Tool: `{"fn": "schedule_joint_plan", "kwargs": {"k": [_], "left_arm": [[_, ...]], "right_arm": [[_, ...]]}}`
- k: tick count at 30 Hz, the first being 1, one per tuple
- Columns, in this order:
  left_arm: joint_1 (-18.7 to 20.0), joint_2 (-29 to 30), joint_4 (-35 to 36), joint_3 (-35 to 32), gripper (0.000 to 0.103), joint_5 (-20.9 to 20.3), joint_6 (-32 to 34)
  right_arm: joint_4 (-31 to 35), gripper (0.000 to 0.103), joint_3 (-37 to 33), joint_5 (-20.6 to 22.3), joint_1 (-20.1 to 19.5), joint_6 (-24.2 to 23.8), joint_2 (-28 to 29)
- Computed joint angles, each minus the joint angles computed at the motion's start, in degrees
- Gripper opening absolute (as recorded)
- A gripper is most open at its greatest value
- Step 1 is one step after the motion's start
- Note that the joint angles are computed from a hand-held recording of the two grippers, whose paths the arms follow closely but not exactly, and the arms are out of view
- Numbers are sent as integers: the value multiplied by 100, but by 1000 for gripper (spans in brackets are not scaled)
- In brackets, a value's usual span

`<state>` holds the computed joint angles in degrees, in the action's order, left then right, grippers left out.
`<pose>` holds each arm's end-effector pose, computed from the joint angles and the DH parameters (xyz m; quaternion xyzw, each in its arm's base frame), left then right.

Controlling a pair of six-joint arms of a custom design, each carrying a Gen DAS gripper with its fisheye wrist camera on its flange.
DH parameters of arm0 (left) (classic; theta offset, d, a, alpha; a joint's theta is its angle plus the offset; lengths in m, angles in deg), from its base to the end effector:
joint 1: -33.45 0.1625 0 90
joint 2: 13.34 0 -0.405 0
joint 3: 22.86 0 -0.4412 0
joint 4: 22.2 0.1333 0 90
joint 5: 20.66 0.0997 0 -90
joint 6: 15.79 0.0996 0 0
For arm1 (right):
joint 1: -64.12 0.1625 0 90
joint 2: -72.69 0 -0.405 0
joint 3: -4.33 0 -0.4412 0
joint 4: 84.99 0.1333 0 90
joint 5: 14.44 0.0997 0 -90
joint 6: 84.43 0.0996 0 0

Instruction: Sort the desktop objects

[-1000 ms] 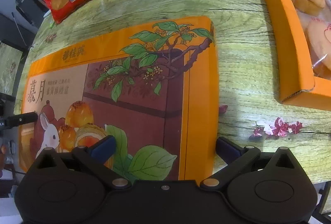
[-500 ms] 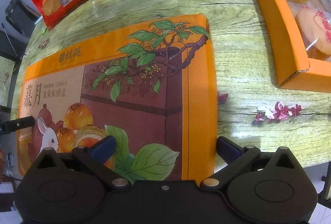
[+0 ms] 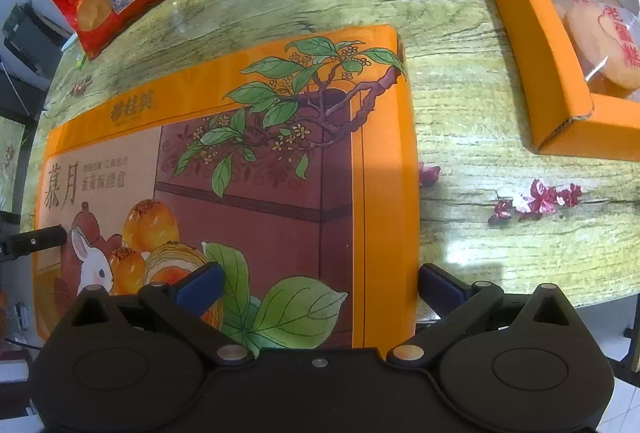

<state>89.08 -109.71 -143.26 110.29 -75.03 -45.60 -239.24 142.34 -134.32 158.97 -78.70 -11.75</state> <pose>-0.0677 -0.4378 0.2103 0.0531 0.9495 -0.1221 0.2841 0.1185 -0.4067 0.1442 -0.0314 -0.9618 0.1132 0.2473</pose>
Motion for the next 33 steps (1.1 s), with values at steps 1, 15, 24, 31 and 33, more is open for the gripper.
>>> {"fn": "schedule_joint_plan", "kwargs": {"k": [1, 15, 24, 31, 33], "left_arm": [[9, 0, 0, -4, 103, -12, 14], [69, -159, -45, 65, 103, -163, 289], [159, -229, -274, 113, 103, -286, 834], [425, -306, -868, 252, 103, -573, 1134], [438, -363, -1053, 340, 103, -588, 1223]], "right_arm": [[-49, 103, 21, 16, -12, -18, -3], [-891, 103, 320, 175, -127, -478, -21], [-1858, 103, 543, 285, -228, -872, 93], [-2085, 103, 519, 333, -274, -1148, 197], [-2047, 103, 519, 343, -273, -1179, 187]]}}
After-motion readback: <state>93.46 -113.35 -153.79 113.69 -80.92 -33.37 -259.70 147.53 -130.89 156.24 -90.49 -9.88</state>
